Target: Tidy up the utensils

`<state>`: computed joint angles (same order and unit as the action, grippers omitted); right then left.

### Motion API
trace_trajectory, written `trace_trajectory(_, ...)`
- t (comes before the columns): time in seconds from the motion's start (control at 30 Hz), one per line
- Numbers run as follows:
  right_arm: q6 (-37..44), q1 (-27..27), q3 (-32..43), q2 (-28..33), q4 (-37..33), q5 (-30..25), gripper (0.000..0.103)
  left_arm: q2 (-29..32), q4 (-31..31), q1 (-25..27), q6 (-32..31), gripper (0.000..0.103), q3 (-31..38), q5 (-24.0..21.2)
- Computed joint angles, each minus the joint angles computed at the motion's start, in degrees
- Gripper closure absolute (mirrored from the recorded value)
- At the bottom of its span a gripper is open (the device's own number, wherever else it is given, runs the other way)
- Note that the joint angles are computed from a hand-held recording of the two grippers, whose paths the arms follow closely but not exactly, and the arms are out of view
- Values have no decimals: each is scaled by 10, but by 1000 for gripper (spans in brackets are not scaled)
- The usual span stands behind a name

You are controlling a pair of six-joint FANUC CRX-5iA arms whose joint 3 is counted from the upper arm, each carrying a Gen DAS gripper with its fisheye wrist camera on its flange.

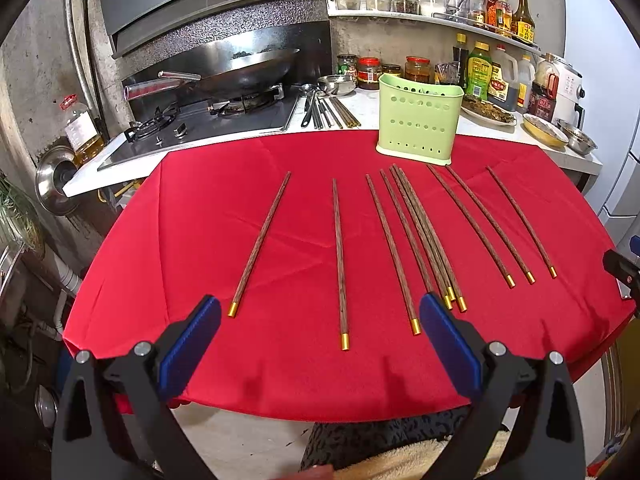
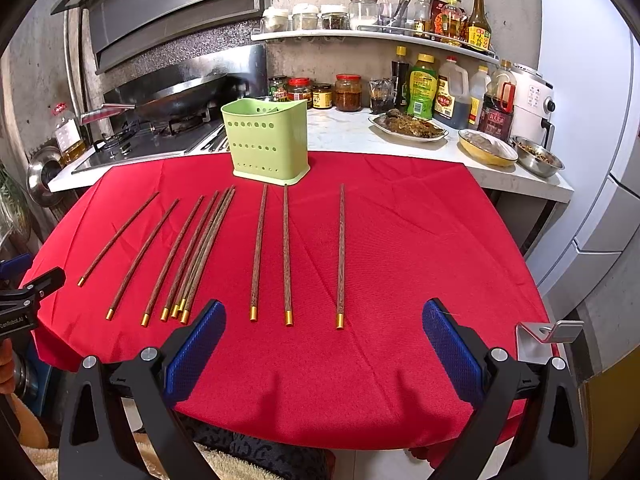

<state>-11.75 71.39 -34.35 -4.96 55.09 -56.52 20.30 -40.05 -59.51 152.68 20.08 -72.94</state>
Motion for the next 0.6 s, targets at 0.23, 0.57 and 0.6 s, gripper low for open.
trace_trajectory(0.23, 1, 0, 1, 1, 0, 0, 6, 1, -2, -1, 1, 6, 1, 0)
trace_trajectory(0.57, 5, -2, 4, 2, -1, 2, 6, -4, -8, -4, 8, 6, -5, -1)
trace_trajectory(0.6, 4, -1, 4, 2, 0, 1, 6, -4, -7, -4, 8, 6, -5, 0)
